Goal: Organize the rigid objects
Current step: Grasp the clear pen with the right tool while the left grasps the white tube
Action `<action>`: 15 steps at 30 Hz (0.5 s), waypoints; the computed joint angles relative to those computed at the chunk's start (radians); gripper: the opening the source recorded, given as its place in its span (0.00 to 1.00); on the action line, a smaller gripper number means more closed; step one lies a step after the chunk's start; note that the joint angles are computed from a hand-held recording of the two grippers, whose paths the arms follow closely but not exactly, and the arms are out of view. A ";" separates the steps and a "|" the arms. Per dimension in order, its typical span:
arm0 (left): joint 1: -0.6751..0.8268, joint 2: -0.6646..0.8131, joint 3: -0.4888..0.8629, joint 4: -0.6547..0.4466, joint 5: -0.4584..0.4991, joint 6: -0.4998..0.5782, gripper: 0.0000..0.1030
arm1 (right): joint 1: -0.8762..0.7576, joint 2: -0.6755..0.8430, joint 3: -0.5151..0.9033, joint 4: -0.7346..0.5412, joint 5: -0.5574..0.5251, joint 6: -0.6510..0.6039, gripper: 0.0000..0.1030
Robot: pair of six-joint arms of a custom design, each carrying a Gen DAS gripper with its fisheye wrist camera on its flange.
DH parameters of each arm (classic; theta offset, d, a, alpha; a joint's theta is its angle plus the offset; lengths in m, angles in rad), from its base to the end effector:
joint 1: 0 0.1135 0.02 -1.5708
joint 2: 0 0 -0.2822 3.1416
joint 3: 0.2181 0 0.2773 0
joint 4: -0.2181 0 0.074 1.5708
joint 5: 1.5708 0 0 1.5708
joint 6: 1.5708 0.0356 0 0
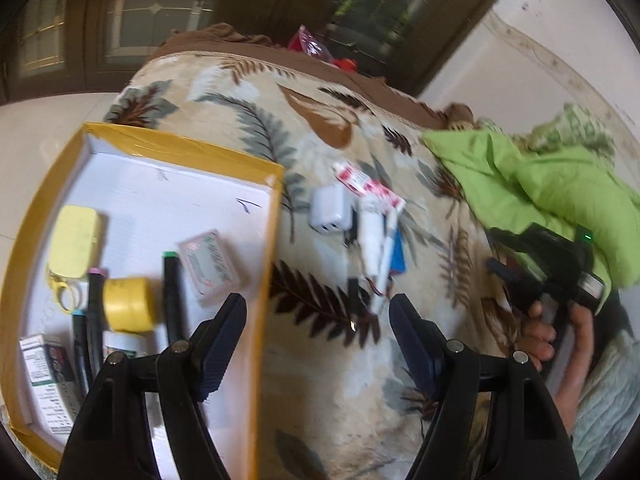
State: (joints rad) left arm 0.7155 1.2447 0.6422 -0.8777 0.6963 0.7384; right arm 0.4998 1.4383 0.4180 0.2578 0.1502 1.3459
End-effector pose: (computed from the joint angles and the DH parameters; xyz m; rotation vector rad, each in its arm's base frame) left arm 0.1628 0.1112 0.1759 0.0710 2.5451 -0.6137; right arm 0.2259 0.1173 0.1185 1.0751 2.1961 0.7224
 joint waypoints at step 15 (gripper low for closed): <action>0.002 0.048 -0.029 -0.025 -0.010 0.044 0.72 | -0.053 0.359 0.211 -0.158 -0.061 -0.089 0.21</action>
State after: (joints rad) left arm 0.7178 1.2931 0.6127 -0.9030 0.6865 0.7824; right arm 0.4466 1.7977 0.6288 0.1000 0.0889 1.2571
